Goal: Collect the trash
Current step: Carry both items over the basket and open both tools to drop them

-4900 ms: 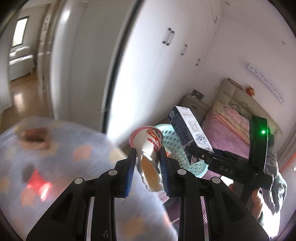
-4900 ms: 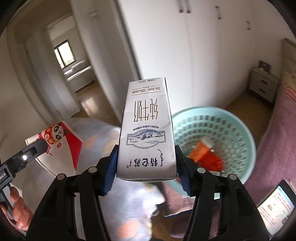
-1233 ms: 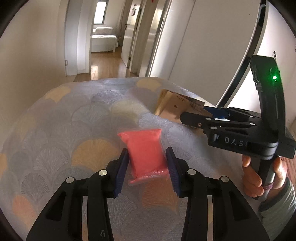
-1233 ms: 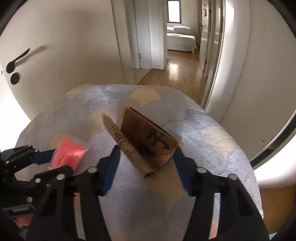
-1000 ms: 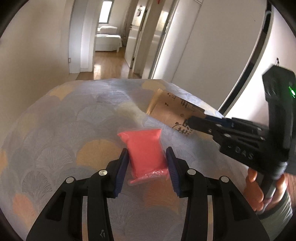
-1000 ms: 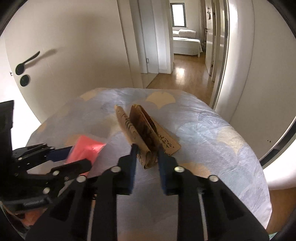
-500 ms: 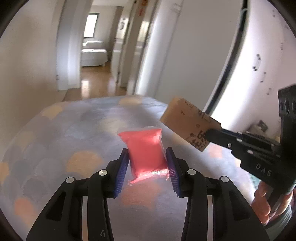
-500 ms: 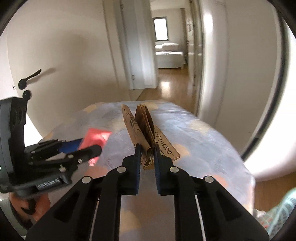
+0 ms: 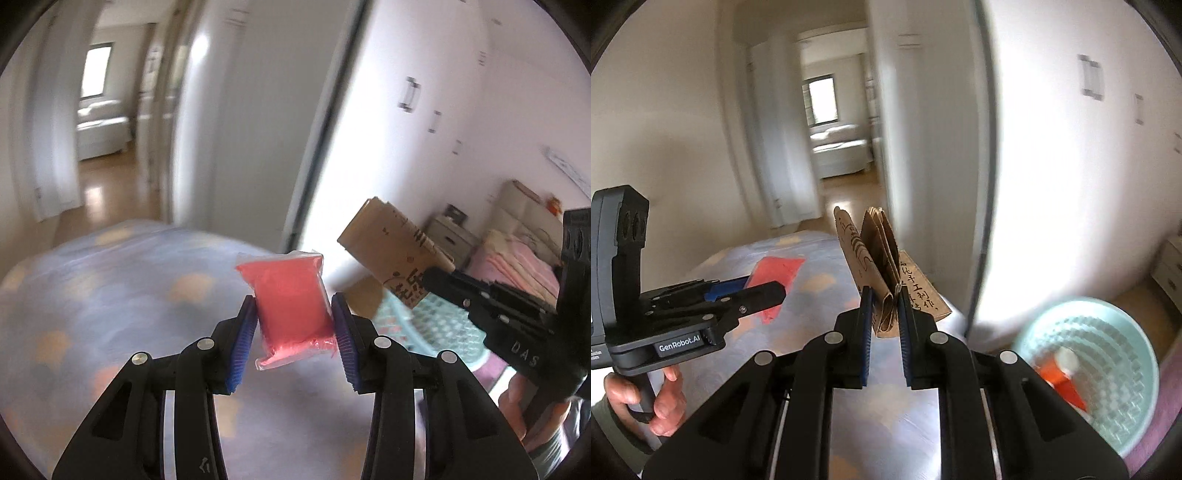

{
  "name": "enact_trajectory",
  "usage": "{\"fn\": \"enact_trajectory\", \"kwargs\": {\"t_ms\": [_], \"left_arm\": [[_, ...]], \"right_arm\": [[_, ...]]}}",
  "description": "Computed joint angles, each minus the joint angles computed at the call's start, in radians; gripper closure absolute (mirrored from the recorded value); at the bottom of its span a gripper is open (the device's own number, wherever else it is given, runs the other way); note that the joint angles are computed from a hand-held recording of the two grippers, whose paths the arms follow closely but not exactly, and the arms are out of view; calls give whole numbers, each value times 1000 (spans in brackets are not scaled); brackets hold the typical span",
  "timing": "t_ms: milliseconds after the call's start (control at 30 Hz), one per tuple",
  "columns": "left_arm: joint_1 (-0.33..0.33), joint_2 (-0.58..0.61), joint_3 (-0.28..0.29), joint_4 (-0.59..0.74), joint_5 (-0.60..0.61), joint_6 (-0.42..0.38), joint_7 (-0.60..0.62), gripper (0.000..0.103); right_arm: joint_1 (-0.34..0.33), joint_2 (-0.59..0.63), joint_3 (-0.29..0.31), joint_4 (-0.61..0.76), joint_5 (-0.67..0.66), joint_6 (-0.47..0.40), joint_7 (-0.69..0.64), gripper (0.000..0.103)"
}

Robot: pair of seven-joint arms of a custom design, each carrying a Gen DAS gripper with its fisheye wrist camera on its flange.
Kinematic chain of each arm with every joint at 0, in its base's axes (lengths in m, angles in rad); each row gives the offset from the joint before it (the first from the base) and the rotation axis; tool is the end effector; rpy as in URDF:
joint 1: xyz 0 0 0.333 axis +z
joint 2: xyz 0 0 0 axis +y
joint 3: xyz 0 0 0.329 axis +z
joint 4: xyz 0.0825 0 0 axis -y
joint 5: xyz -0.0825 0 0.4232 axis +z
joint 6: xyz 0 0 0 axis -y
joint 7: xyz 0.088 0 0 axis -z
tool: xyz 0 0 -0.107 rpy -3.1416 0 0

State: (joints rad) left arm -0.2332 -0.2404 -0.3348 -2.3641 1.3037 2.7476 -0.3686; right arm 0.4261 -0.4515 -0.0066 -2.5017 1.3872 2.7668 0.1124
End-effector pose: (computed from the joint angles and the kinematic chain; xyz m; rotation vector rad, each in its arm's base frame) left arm 0.4198 -0.3193 0.4494 -1.8636 1.4546 -1.0348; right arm 0.4417 0.1508 0.4890 -1.9086 0.8755 -0.3571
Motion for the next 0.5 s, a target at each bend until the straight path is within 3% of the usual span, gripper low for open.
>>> {"fn": "enact_trajectory", "kwargs": {"t_ms": [233, 300, 400, 500], "left_arm": [[-69, 253, 4, 253, 41, 44, 101, 63], [-109, 296, 12, 303, 36, 11, 130, 63], [-162, 409, 27, 416, -4, -10, 222, 63], [-198, 491, 49, 498, -73, -15, 311, 63]], "right_arm": [[-90, -55, -62, -64, -39, 48, 109, 92], [-121, -47, -70, -73, -52, 90, 140, 91], [-162, -15, -59, -78, -105, 170, 213, 89], [-208, 29, -59, -68, -203, 186, 344, 89]]}}
